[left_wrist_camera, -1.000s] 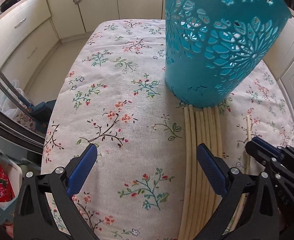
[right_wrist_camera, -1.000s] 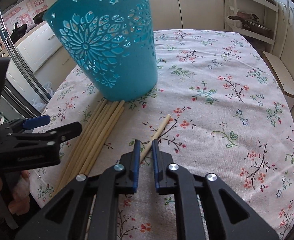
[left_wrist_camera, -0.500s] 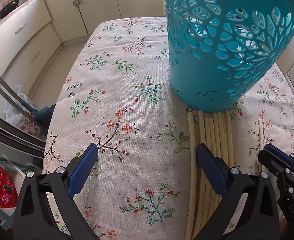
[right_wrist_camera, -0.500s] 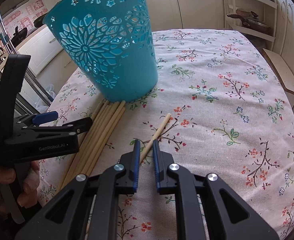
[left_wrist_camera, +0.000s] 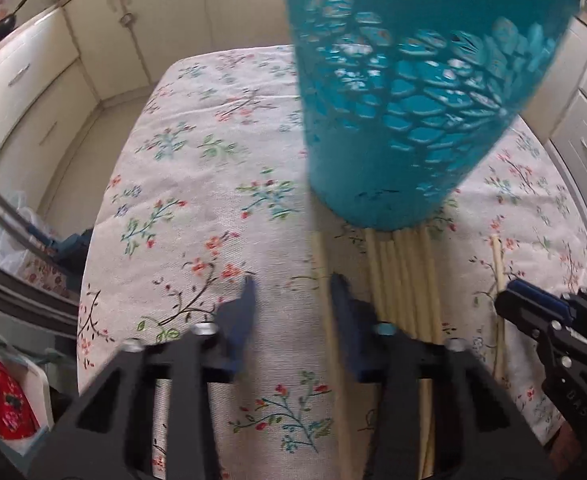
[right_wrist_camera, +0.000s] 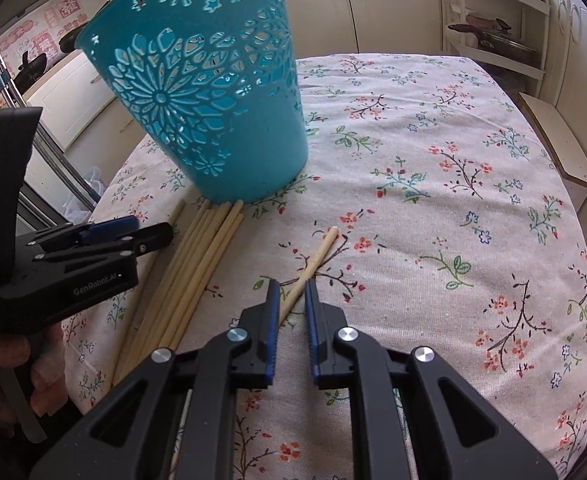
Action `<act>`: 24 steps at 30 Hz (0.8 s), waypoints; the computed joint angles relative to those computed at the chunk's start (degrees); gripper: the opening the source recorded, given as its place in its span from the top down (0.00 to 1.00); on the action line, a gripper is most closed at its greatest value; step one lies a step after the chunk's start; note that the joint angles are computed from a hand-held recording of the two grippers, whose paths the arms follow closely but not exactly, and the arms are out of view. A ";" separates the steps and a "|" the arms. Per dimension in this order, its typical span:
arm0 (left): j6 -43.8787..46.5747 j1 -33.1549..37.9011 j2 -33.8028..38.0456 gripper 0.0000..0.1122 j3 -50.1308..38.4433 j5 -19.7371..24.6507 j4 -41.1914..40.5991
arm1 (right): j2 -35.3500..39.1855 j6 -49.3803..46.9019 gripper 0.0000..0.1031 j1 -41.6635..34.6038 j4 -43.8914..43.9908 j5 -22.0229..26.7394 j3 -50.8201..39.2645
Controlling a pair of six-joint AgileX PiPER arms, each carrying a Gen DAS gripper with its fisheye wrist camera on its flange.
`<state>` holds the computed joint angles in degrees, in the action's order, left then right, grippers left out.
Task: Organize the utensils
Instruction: 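Close the left tool on one wooden stick and lift it, then lower the stick into the teal cup and open the left tool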
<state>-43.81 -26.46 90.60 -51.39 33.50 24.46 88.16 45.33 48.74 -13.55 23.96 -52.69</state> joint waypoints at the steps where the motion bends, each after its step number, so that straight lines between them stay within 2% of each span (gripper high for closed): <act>1: 1.84 -0.13 0.20 0.95 -0.59 0.44 -1.43 | 0.05 0.27 0.87 -0.06 -0.48 -0.16 0.04; 4: 9.05 1.60 -0.64 0.95 -0.57 -0.70 -8.78 | -0.70 0.34 0.87 -0.42 -0.67 -1.79 1.48; 6: 15.43 4.65 -3.96 0.95 1.48 -2.98 -16.39 | -1.01 1.52 0.87 -0.34 -1.67 -3.21 2.45; 9: 23.50 9.40 -10.13 0.95 3.95 -3.50 -26.12 | -1.27 4.76 0.87 0.17 -4.98 -4.62 3.52; 14: 34.28 16.43 -21.57 0.95 4.42 -0.65 -37.31 | -1.51 9.73 0.87 1.03 -10.44 -5.59 4.48; 17: 36.09 18.68 -26.20 0.95 1.20 1.31 -39.83 | -1.77 13.12 0.86 1.65 -13.64 -5.93 5.18; 20: 33.40 18.00 -28.38 0.95 -3.58 -0.10 -38.41 | -2.02 15.32 0.83 2.23 -16.01 -6.22 5.65; 22: 28.54 15.69 -28.62 0.95 -6.47 -2.70 -34.22 | -2.17 17.30 0.81 2.98 -18.02 -6.37 6.00; 24: 19.12 11.90 -27.20 0.95 -9.85 -5.83 -24.60 | -2.20 16.93 0.77 3.04 -17.94 -6.70 6.03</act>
<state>-24.68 -14.55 63.41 -61.24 27.67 -0.14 85.96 62.26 51.78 -31.49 17.27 -46.66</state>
